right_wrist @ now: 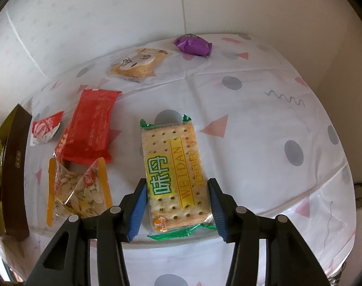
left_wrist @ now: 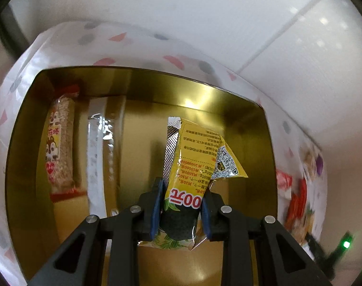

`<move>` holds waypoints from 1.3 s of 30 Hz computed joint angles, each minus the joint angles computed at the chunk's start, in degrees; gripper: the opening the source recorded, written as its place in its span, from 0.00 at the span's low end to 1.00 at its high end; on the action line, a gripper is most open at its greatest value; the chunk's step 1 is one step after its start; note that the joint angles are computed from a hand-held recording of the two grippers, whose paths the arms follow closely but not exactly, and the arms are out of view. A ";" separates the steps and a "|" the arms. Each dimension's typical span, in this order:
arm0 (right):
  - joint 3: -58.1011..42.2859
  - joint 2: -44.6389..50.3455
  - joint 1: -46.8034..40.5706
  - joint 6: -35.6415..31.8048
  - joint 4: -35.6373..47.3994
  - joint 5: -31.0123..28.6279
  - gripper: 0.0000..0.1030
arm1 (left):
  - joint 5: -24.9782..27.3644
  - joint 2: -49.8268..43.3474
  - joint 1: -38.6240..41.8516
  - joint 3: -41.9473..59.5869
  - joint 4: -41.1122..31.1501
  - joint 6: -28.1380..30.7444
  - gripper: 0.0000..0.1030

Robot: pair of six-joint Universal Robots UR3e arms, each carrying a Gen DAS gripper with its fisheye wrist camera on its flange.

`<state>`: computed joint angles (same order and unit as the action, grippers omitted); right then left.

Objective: Organize snacks
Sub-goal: 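Carry the yellow bag into the tray and open the left gripper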

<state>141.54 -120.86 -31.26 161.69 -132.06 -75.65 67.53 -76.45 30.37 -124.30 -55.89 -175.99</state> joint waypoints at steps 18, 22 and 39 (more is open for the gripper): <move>-7.24 -4.94 7.96 11.31 2.81 6.37 0.48 | 4.73 -0.32 2.84 -1.25 7.77 -3.99 0.55; -9.28 -1.38 12.33 15.14 0.43 8.45 0.48 | 5.36 3.08 2.52 -3.53 6.57 -1.04 0.32; -22.05 14.35 33.35 23.41 -6.38 10.76 0.48 | 5.17 13.87 4.23 -6.25 1.39 2.91 0.53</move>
